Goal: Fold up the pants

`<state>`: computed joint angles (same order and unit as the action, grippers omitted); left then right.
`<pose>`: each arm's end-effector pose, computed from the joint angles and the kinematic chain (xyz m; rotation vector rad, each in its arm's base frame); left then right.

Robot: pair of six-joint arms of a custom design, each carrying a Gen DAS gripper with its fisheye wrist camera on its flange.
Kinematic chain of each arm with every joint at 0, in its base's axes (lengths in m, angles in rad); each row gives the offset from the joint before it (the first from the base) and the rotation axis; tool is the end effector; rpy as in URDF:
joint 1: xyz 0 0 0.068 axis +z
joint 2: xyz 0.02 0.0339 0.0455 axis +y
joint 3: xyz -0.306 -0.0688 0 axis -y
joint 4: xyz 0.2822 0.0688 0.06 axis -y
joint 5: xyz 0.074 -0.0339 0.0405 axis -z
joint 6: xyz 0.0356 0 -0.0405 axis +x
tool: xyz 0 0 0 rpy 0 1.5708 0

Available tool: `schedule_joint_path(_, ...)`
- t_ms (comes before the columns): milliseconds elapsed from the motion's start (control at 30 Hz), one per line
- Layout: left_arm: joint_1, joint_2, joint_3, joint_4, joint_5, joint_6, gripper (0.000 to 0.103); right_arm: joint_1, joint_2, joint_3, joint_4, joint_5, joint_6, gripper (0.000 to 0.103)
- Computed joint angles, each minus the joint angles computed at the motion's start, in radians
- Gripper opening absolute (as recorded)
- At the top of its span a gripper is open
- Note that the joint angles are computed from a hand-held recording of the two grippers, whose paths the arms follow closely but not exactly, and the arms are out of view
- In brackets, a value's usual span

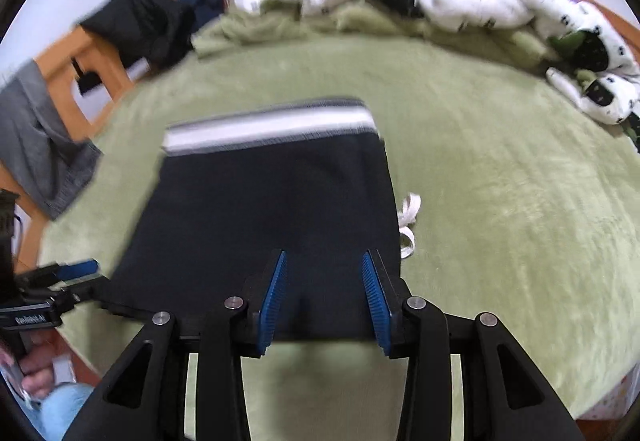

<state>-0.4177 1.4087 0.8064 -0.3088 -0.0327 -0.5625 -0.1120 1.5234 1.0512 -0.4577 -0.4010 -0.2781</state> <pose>0.2786 -0.1224 0.2185 -0.1963 2.5122 -0.3697 0.3473 -0.0251 0.2586 -0.3636 2.3996 0.3270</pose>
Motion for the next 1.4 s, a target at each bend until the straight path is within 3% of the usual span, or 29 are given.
schedule_joint_path(100, -0.105, -0.108, -0.010, -0.048, -0.135, -0.078, 0.078, -0.018, -0.177, -0.106, 0.033, -0.022, 0.022, 0.066)
schedule_joint_path(267, -0.222, -0.197, -0.019, -0.110, -0.291, -0.164, 0.079, -0.042, -0.286, -0.145, -0.054, -0.049, -0.005, 0.068)
schedule_joint_path(333, -0.263, -0.230, -0.020, -0.152, -0.358, -0.201, 0.079, -0.041, -0.316, -0.152, -0.082, -0.011, 0.002, 0.068)
schedule_joint_path(433, -0.305, -0.276, -0.029, -0.167, -0.386, -0.238, 0.079, -0.044, -0.371, -0.176, -0.093, 0.019, -0.008, 0.087)
schedule_joint_path(533, -0.384, -0.289, -0.016, -0.233, -0.477, -0.290, 0.079, -0.056, -0.437, -0.203, -0.095, 0.031, -0.015, 0.095)
schedule_joint_path(733, -0.513, -0.262, 0.025, -0.321, -0.626, -0.358, 0.081, -0.075, -0.487, -0.207, -0.120, 0.035, -0.038, 0.098)
schedule_joint_path(800, -0.537, -0.257, 0.033, -0.332, -0.635, -0.361, 0.086, -0.083, -0.505, -0.211, -0.123, 0.041, -0.041, 0.098)
schedule_joint_path(967, -0.584, -0.223, 0.067, -0.402, -0.706, -0.430, 0.086, -0.103, -0.528, -0.205, -0.156, 0.008, -0.059, 0.098)
schedule_joint_path(1400, -0.577, -0.240, 0.051, -0.423, -0.717, -0.454, 0.086, -0.145, -0.552, -0.203, -0.181, -0.025, -0.066, 0.098)
